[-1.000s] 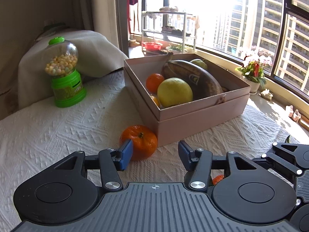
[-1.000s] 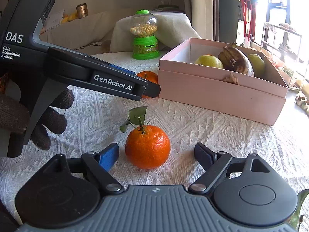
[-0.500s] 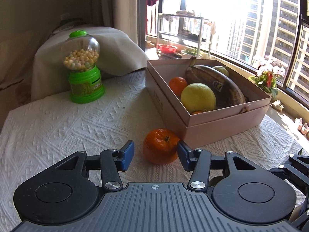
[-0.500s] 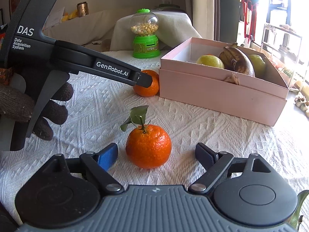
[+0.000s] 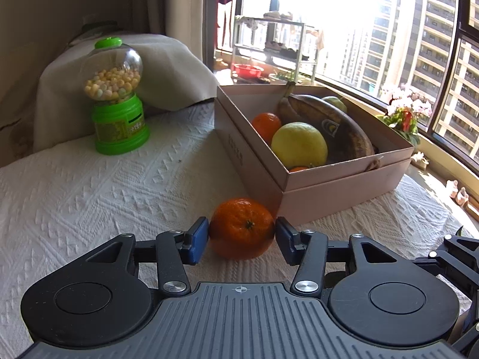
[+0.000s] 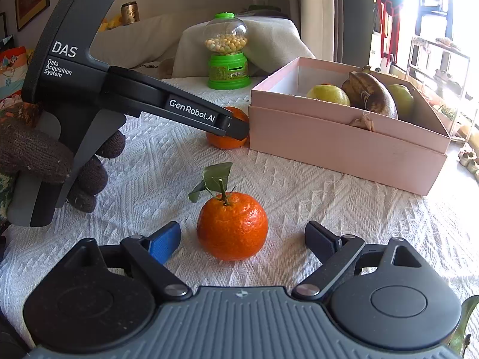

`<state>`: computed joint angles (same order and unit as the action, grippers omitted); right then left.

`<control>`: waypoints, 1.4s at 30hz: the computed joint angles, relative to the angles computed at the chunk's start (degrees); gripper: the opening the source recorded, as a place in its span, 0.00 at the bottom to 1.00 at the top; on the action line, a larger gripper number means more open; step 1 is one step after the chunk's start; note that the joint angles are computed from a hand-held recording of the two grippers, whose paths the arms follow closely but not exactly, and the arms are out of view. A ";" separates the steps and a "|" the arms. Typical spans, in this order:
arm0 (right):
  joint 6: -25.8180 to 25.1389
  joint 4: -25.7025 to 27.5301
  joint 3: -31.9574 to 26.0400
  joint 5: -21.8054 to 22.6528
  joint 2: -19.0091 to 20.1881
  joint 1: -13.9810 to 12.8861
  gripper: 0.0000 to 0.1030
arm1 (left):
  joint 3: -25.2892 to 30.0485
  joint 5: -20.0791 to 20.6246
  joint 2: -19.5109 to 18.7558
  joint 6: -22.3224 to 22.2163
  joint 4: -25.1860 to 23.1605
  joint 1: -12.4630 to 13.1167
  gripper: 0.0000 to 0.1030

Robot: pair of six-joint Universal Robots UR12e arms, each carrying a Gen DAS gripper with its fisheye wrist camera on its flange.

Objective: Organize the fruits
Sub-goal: 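Grasp the orange tangerine with the left gripper while the right gripper approaches the leafy tangerine, then close the right gripper around the leafy tangerine on the table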

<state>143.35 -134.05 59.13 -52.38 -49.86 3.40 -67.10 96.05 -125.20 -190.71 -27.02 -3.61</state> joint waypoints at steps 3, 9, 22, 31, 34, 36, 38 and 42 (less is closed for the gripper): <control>0.04 -0.01 0.03 0.03 -0.02 0.00 0.88 | -2.54 -0.89 2.08 -0.14 0.48 -0.08 0.53; -0.14 0.31 -0.06 0.05 -0.02 0.01 0.89 | -7.97 -2.19 6.06 -0.41 1.73 -0.25 0.43; 4.61 4.30 -1.74 4.24 0.74 -0.66 1.00 | -9.06 -2.02 6.06 2.27 3.17 -0.80 0.53; 4.51 1.54 -0.34 1.60 -0.10 -0.42 0.94 | -8.51 0.44 5.62 2.33 1.02 -1.09 0.56; 5.02 -1.50 0.69 -0.44 -0.69 -0.70 0.92 | -9.03 -0.69 6.04 2.02 0.86 -0.79 0.55; 4.67 -3.75 1.41 -2.48 -1.06 -0.92 0.92 | -9.35 -1.35 6.34 1.98 0.67 -0.67 0.55; 4.97 -7.23 2.34 -4.86 -1.38 -1.14 0.92 | -9.79 -1.81 6.74 2.20 0.53 -0.64 0.54; 4.91 -9.66 3.25 -6.55 -1.70 -1.40 0.92 | -11.21 -2.50 8.05 2.32 -0.15 -0.71 0.54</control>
<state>148.26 -143.71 62.38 -58.93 -51.55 1.99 -78.31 93.55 -117.16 -188.39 -27.17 -4.32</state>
